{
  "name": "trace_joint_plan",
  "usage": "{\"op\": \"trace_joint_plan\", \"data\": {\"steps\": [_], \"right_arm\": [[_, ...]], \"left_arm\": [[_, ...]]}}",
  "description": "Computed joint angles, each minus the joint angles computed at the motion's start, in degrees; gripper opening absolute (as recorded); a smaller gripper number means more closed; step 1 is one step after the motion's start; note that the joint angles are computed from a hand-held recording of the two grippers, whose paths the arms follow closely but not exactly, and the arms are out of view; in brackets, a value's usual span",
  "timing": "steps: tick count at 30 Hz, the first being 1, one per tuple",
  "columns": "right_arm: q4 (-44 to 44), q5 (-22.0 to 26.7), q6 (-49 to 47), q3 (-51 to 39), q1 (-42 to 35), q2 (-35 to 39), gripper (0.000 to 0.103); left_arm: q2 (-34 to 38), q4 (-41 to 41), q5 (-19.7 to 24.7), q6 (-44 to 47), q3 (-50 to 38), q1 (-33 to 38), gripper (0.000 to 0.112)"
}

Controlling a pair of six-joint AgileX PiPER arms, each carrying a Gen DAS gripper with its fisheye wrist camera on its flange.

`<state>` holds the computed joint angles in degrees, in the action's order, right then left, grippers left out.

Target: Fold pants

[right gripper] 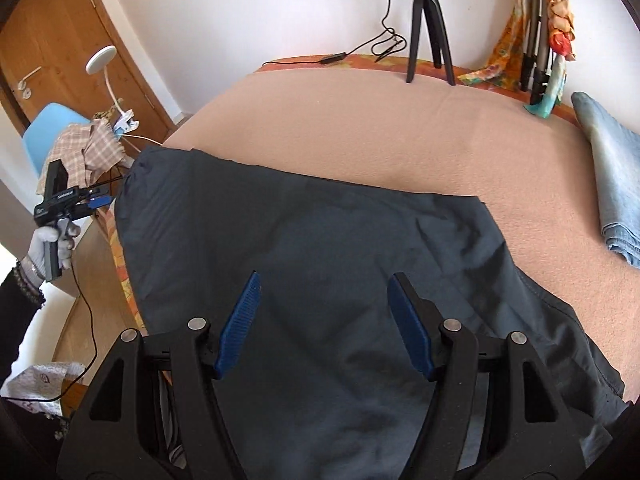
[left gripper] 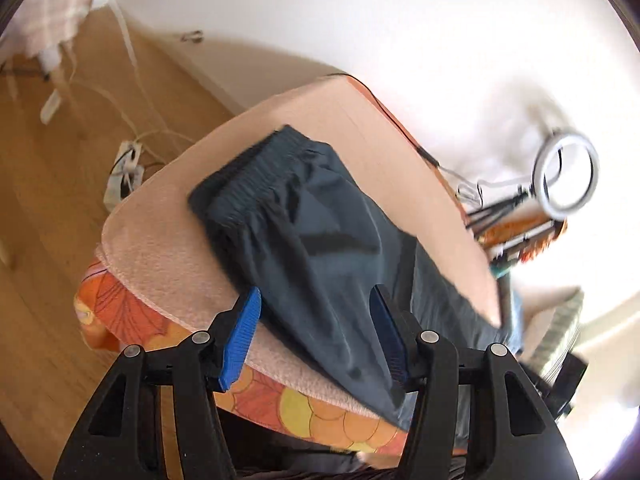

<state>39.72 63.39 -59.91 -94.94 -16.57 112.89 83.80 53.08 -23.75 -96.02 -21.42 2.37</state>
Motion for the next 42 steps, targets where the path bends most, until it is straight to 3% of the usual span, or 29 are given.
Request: {"op": "trace_joint_plan", "data": {"steps": [3, 8, 13, 16, 18, 21, 23, 27, 32, 36, 38, 39, 40, 42], "right_arm": [[0.5, 0.5, -0.5, 3.2, 1.5, -2.9, 0.069], [0.8, 0.4, -0.5, 6.6, 4.3, -7.2, 0.069], [1.2, 0.4, 0.3, 7.8, 6.4, -9.1, 0.069], [0.9, 0.4, 0.3, 8.2, 7.3, -9.4, 0.069], [0.6, 0.1, 0.4, 8.6, 8.0, -9.6, 0.069], [-0.4, -0.3, 1.4, 8.9, 9.3, -9.6, 0.069], [-1.0, -0.9, 1.7, 8.8, 10.1, -9.4, 0.069], [-1.2, -1.3, 3.6, 8.1, 11.5, -8.3, 0.069], [-3.0, -1.9, 3.1, 9.3, 12.5, -8.7, 0.069], [-3.2, -2.3, 5.3, 8.3, 13.3, -7.6, 0.069], [-2.5, -2.2, 5.5, 8.2, 13.4, -7.7, 0.069], [-2.3, -2.3, 5.4, 8.6, 13.5, -8.1, 0.069], [-2.3, -2.1, 5.1, 9.0, 13.6, -8.5, 0.069], [-3.3, -1.4, 4.7, 9.7, 13.9, -9.2, 0.069]], "left_arm": [[5.2, -1.8, -7.8, 2.5, 0.7, 5.6, 0.056], [10.7, -9.8, -11.7, 8.5, 0.5, 5.7, 0.056], [9.2, -11.6, -6.9, 10.4, -0.7, 5.0, 0.056], [10.1, -15.9, -9.3, 16.4, 0.7, 5.7, 0.056], [8.9, -18.0, -4.5, 16.8, -0.9, 3.5, 0.056], [9.4, -22.9, -2.5, 22.2, -2.1, 1.8, 0.056], [10.7, -24.6, -2.9, 24.5, -3.3, 1.7, 0.057], [10.9, -21.7, -5.4, 20.6, -2.8, 3.8, 0.057], [9.4, -35.3, -6.2, 32.9, 0.6, 0.5, 0.057], [12.4, -29.3, -6.7, 27.7, -3.6, 1.1, 0.057], [14.0, -25.8, -9.1, 23.7, -4.5, 2.3, 0.057], [14.5, -25.7, -10.0, 22.9, -4.6, 2.4, 0.052], [15.3, -24.6, -10.4, 21.6, -5.1, 2.4, 0.033], [17.1, -25.2, -11.8, 22.3, -5.6, 1.7, 0.026]]}}
